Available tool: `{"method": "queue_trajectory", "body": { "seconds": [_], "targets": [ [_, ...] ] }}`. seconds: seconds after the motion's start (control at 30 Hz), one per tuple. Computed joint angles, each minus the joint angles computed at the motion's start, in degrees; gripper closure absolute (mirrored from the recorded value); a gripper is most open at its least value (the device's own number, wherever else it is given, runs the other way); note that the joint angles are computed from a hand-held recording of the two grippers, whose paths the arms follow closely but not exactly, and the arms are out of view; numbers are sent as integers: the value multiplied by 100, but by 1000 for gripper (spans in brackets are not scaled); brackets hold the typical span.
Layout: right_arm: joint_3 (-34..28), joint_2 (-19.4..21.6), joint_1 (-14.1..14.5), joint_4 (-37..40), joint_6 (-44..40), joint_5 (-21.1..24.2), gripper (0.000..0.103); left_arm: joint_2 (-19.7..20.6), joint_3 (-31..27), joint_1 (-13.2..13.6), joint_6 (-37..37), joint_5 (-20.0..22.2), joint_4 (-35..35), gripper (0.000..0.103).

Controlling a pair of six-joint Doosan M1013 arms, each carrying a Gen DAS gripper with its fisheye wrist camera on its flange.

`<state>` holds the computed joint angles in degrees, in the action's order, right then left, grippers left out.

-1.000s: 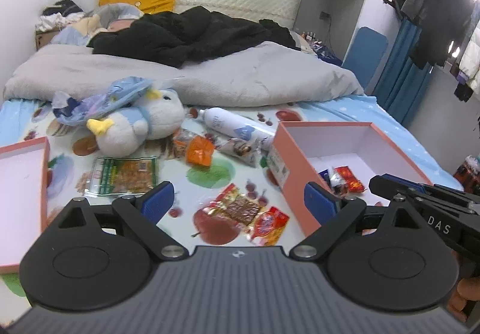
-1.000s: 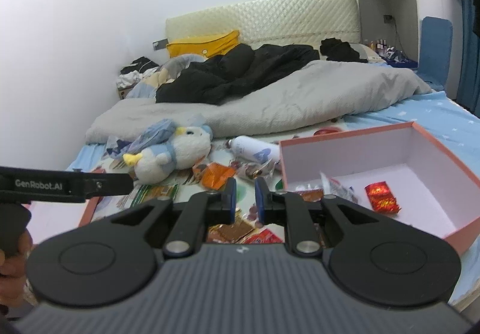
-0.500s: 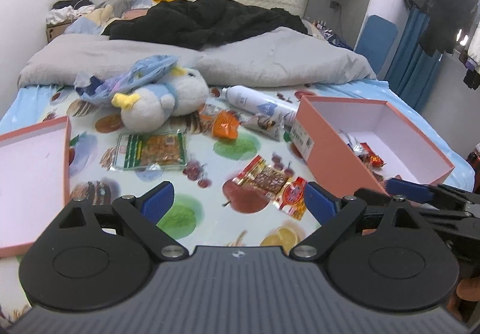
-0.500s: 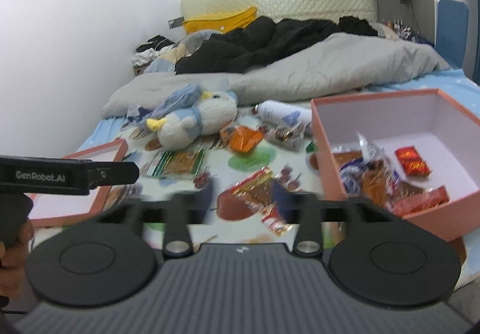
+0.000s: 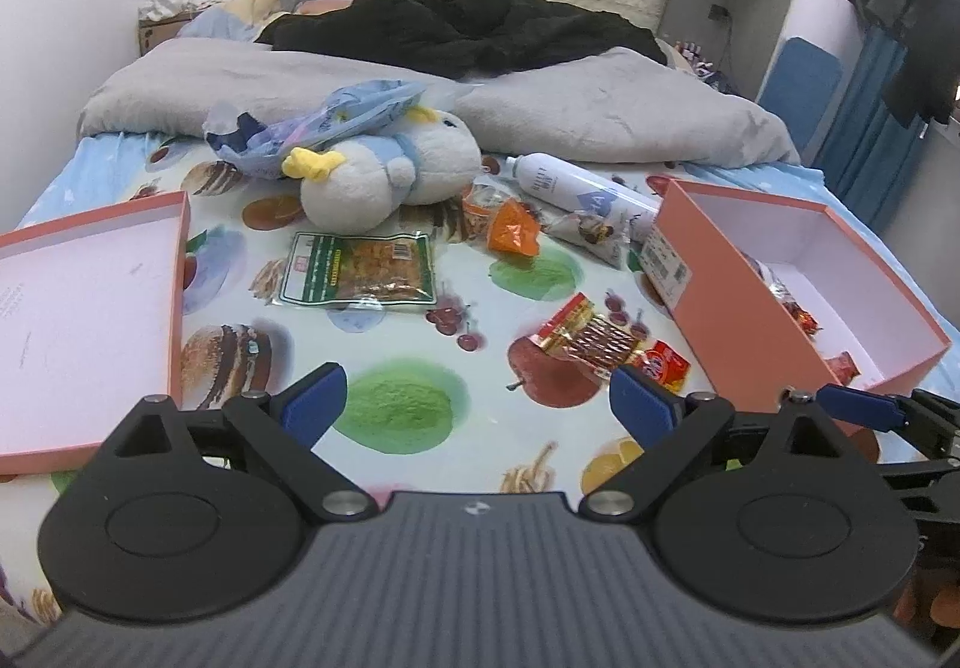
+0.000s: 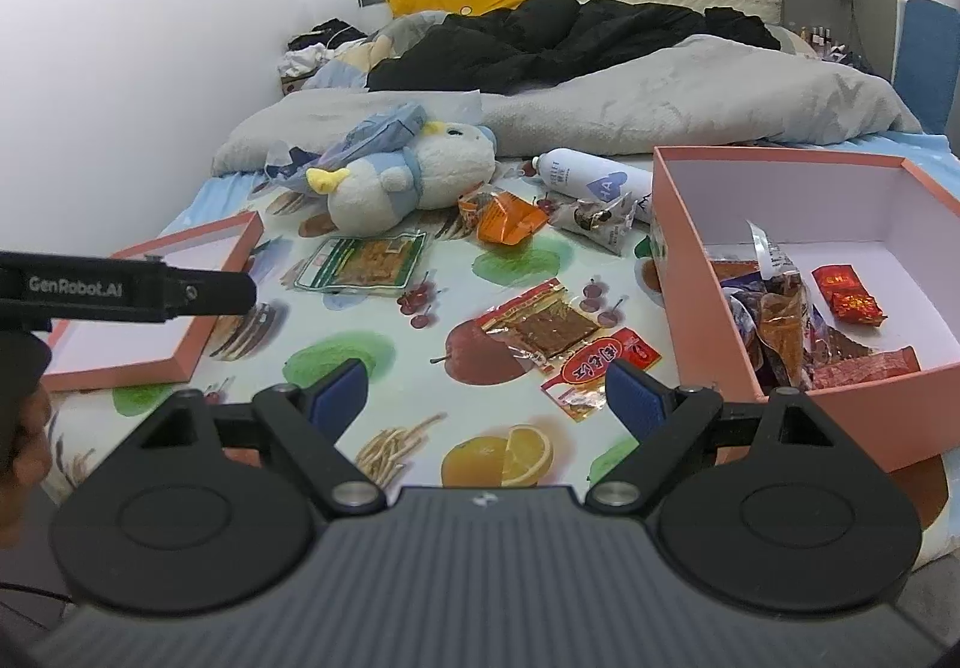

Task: Organize snacks
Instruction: 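Lower the left gripper toward the green-bordered snack bag while the right approaches the red stick packet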

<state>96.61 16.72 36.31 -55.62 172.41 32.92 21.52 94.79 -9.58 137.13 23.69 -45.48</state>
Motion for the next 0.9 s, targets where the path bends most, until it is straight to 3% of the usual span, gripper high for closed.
{"method": "queue_trajectory", "body": {
  "seconds": [0.27, 0.5, 0.63, 0.9],
  "targets": [
    [-147, 154, -126, 393, -640, -201, 15, 224, -189, -43, -456, -248, 453, 7],
    [-350, 381, -298, 708, -1314, -397, 15, 584, -595, -99, -1901, -195, 1940, 7],
    [-462, 554, -421, 905, -1578, -576, 15, 883, -880, -44, -1984, -71, 1915, 7],
    [-871, 1055, -681, 1425, -2331, -461, 15, 1645, -1720, 10, -2019, 294, 1947, 4]
  ]
}}
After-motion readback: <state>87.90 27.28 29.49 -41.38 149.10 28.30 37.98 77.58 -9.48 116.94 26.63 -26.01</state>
